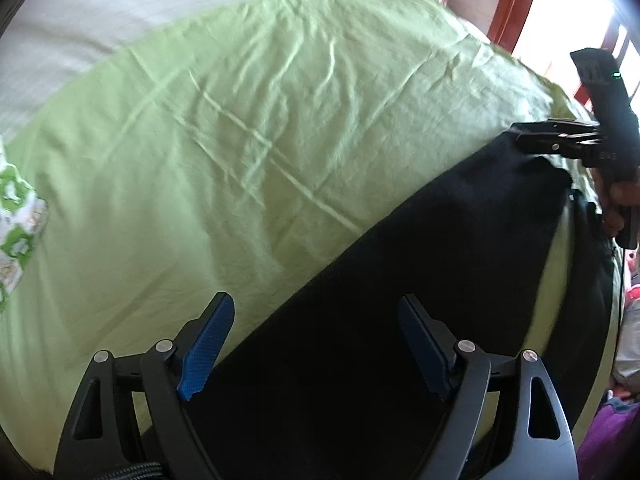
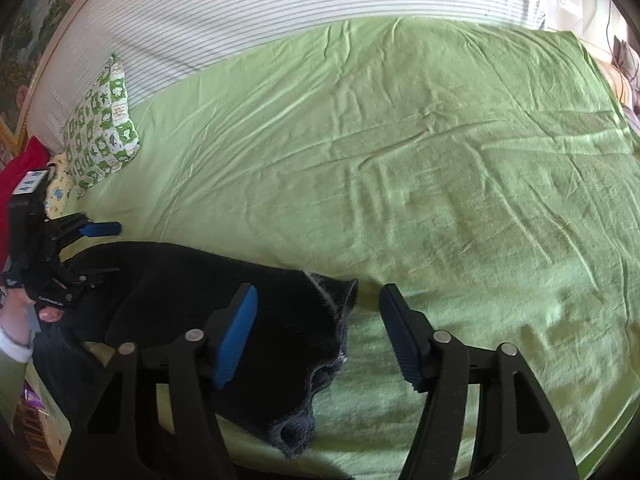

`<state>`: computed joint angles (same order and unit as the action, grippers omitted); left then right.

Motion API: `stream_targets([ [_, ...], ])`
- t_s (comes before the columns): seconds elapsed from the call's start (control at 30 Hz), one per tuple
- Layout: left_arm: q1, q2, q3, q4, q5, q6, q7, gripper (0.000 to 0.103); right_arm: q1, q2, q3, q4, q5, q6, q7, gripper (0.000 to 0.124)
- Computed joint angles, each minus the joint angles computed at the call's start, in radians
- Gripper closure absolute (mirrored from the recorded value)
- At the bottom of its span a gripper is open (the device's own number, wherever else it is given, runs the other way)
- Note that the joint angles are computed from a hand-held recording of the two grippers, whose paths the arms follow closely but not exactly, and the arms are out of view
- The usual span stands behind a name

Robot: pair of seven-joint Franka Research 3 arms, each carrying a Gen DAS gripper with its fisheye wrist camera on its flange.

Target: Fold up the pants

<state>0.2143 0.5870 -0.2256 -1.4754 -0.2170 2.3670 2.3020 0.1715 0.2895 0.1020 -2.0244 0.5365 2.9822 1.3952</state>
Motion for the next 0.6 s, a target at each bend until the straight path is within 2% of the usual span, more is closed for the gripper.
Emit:
stream_targets([
  [0.07, -0.012, 0.047, 0.008, 0.075, 0.021, -0.089, -0.019, 0.025, -0.021, 0.011, 0.021, 0.021, 0.027, -0.023, -0.032, 0.071],
  [0.13, -0.013, 0.069, 0.009, 0.103, 0.025, -0.122, -0.028, 0.029, -0.025, 0.02, 0.026, 0.04, 0.036, -0.043, -0.056, 0.081],
  [0.17, -0.008, 0.071, 0.004, 0.107, 0.017, -0.132, -0.027, 0.033, -0.013, 0.023, 0.015, 0.046, 0.019, -0.045, -0.054, 0.09],
  [0.2, 0.002, 0.076, -0.004, 0.121, 0.001, -0.165, -0.026, 0.049, -0.002, 0.024, 0.003, 0.047, 0.004, -0.043, -0.045, 0.103],
  [0.23, 0.007, 0.071, -0.007, 0.119, -0.008, -0.176, -0.022, 0.068, 0.003, 0.021, -0.001, 0.044, -0.002, -0.036, -0.043, 0.109],
  [0.27, 0.008, 0.053, -0.006, 0.095, -0.009, -0.165, -0.016, 0.076, -0.004, 0.017, 0.008, 0.04, 0.007, -0.027, -0.057, 0.112],
  [0.3, 0.002, 0.013, 0.002, 0.036, 0.002, -0.118, -0.007, 0.085, -0.019, 0.01, 0.029, 0.032, 0.035, -0.012, -0.086, 0.113],
  [0.33, -0.002, -0.013, 0.007, -0.004, 0.011, -0.085, 0.0, 0.09, -0.025, 0.002, 0.041, 0.024, 0.054, 0.004, -0.107, 0.114],
  [0.4, 0.01, -0.073, -0.007, -0.082, -0.02, -0.042, 0.023, 0.093, -0.052, -0.02, 0.083, 0.003, 0.12, 0.04, -0.182, 0.115],
  [0.53, 0.033, -0.181, -0.015, -0.203, -0.13, -0.013, 0.023, 0.094, -0.115, -0.061, 0.18, -0.02, 0.319, 0.1, -0.399, 0.115],
  [0.57, 0.036, -0.206, -0.015, -0.229, -0.158, -0.009, 0.033, 0.095, -0.155, -0.075, 0.232, -0.021, 0.427, 0.112, -0.521, 0.115],
  [0.6, 0.045, -0.248, -0.02, -0.275, -0.205, -0.002, 0.058, 0.095, -0.169, -0.085, 0.251, -0.021, 0.49, 0.114, -0.59, 0.115],
])
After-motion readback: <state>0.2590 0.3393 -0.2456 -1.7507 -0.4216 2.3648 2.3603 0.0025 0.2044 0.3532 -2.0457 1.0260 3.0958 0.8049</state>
